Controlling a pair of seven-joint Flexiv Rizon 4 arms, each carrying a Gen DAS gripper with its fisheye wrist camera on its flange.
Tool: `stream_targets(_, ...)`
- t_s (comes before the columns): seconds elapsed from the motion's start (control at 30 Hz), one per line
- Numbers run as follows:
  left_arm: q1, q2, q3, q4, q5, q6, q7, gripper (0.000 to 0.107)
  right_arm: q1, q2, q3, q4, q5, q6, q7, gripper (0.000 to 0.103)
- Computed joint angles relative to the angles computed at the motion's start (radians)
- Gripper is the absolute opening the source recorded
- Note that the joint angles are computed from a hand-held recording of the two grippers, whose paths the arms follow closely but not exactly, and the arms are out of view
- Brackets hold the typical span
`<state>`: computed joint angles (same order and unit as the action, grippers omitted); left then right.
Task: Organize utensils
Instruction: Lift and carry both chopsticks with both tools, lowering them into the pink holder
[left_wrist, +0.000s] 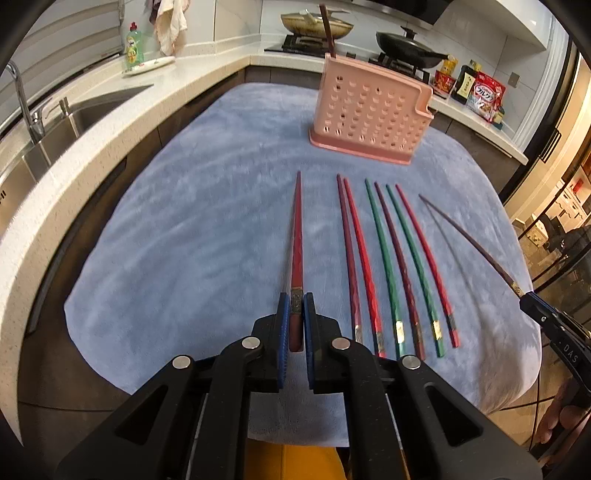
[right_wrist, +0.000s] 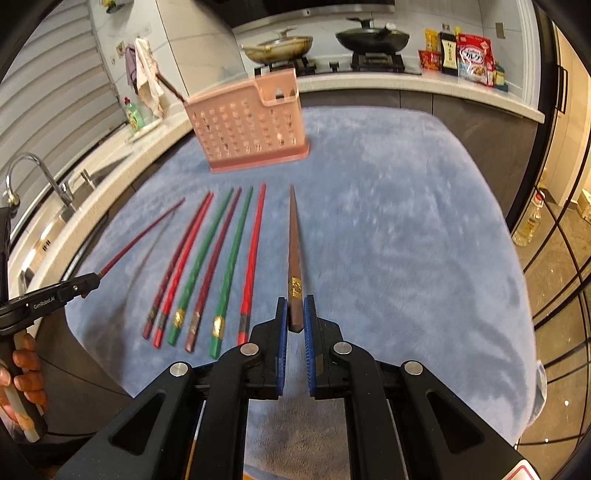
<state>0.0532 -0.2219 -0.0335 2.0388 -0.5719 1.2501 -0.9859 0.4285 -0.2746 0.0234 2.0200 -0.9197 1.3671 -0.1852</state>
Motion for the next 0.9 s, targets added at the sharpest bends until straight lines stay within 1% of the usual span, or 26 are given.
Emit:
stream_targets(0.13,0.002,0.004,-0.007,-0.035,-0.017,0.006,-0.003,0.007,-0.007,0.009,-0.02,-0.032,-0.041,0.007,0.011,0.008)
stream_targets(0.23,-0.002,-0.003,-0.005,-0.073,-0.003,0.007,-0.015,0.007,-0.016,0.008,-0.03,-0.063,-0.07,0.012,0.024,0.008)
stream_targets(0.43,0.001,-0.034,-0.014,-0.168,0.009,-0.002,-0.038,0.007,-0.04,-0.013,-0.046,-0.133,-0.066,0.048,0.026,0.008)
stream_targets(0.57,0.004,-0.064,-0.022,-0.24,0.021,0.003,-0.046,0.007,-0.037,-0.029,-0.07,-0.184,-0.076,0.052,0.024,0.008)
stream_targets(0.9,0.009,-0.137,-0.041,-0.425,0.06,-0.017,-0.077,0.007,-0.042,-0.058,-0.113,-0.294,-0.088,0.077,0.032,0.007)
